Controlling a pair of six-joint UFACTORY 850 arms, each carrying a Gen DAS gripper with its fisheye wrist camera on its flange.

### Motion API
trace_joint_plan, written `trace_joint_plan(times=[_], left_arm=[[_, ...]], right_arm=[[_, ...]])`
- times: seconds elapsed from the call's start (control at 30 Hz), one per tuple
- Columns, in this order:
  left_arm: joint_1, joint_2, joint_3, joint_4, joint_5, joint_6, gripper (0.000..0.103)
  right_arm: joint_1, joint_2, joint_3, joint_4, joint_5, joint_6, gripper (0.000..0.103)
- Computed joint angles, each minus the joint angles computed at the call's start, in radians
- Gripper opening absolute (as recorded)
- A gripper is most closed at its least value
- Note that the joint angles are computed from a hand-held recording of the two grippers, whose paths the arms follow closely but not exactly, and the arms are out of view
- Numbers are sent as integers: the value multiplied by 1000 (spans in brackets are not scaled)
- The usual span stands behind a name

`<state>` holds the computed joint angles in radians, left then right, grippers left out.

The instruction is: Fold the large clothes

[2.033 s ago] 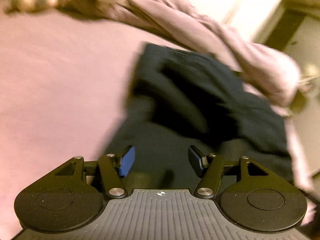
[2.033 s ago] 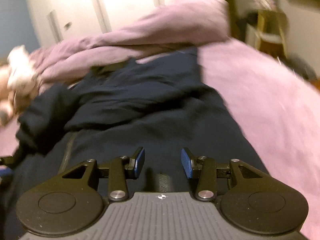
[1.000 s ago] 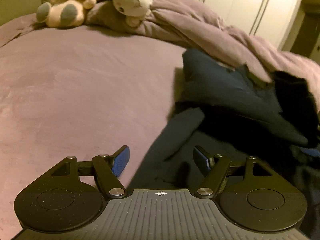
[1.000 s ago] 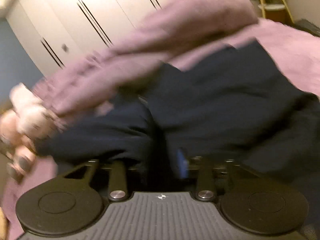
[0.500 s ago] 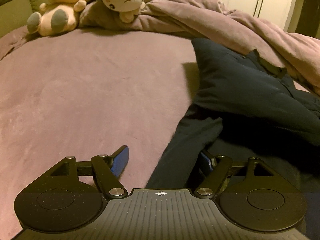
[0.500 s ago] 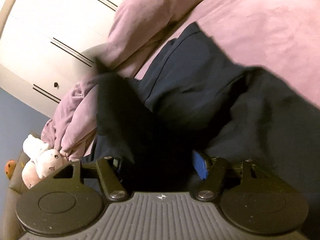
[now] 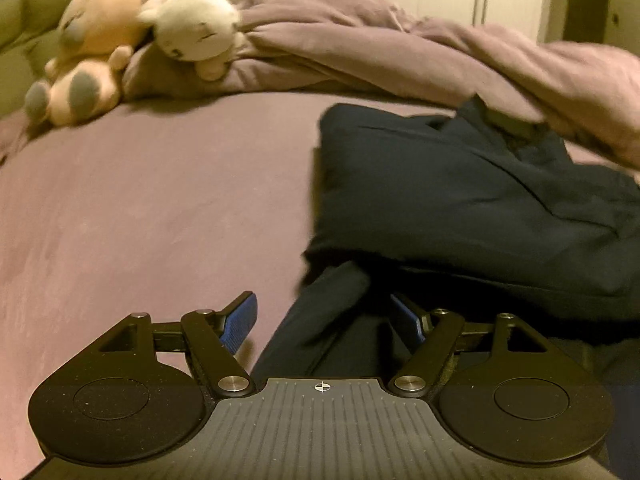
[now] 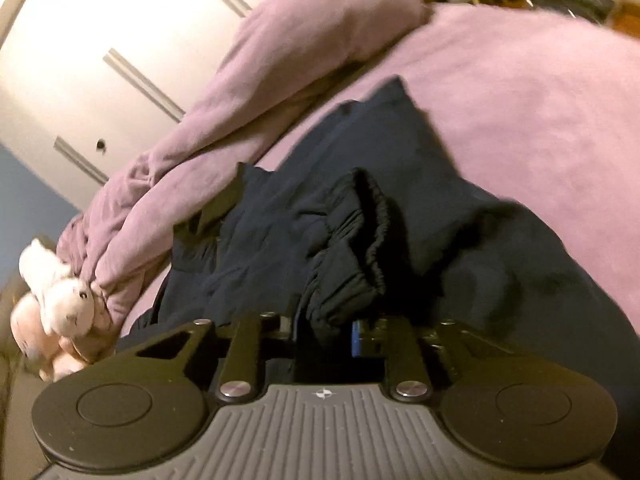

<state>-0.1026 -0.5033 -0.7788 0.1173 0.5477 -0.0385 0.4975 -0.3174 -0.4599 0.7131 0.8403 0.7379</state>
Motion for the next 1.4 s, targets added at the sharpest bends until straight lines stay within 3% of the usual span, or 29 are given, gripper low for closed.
trace_joint_plan(times=[0.1, 0.2, 0.33, 0.4, 0.47, 0.5, 0.57, 0.7, 0.8, 0.87, 0.9, 1.0, 1.07, 1.17, 1.23, 1.27, 1.4], left_arm=[[-19, -42, -55, -96, -9, 34, 78], [6, -71, -110, -37, -59, -116, 78], [26, -91, -109, -23, -19, -134, 83], [38, -94, -102, 2, -17, -164, 88], [58, -87, -104, 127, -62, -276, 87], [69, -75, -94, 175, -71, -307, 85], [84, -39, -65, 210, -75, -302, 84], [111, 50, 8, 301, -37, -349, 83], [113, 98, 39, 317, 18, -352, 83], [100, 100, 24, 351, 14, -370, 83], [90, 95, 14, 359, 9, -377, 83], [51, 63, -17, 371, -3, -402, 82], [27, 40, -28, 376, 18, -413, 82], [-11, -1, -58, 323, 49, -374, 82], [-42, -35, -94, 242, 23, -309, 81], [-54, -46, -104, 201, 14, -269, 82], [-94, -92, -142, -2, 11, -28, 86]], right_arm=[[21, 30, -21, 79, 80, -205, 17], [11, 46, -34, 98, 138, -330, 17], [-20, 21, -20, -8, 215, -319, 18], [-26, -14, -44, 36, 150, -395, 18], [-63, -69, -97, 93, -16, -461, 19], [-84, -94, -107, 78, -57, -436, 20], [-99, -100, -85, 11, -25, -343, 19], [-103, -94, -107, 52, -51, -450, 20], [-90, -66, -108, 148, -69, -506, 35], [-38, -41, -95, 303, -22, -531, 51], [-13, -34, -92, 385, 10, -551, 54], [50, -38, -120, 584, 95, -701, 53], [71, -47, -128, 577, 134, -757, 48], [48, -78, -157, 462, 84, -829, 35], [15, -132, -219, 501, -16, -974, 24], [3, -153, -242, 514, -39, -1014, 24], [-10, -201, -255, 463, -3, -1021, 24]])
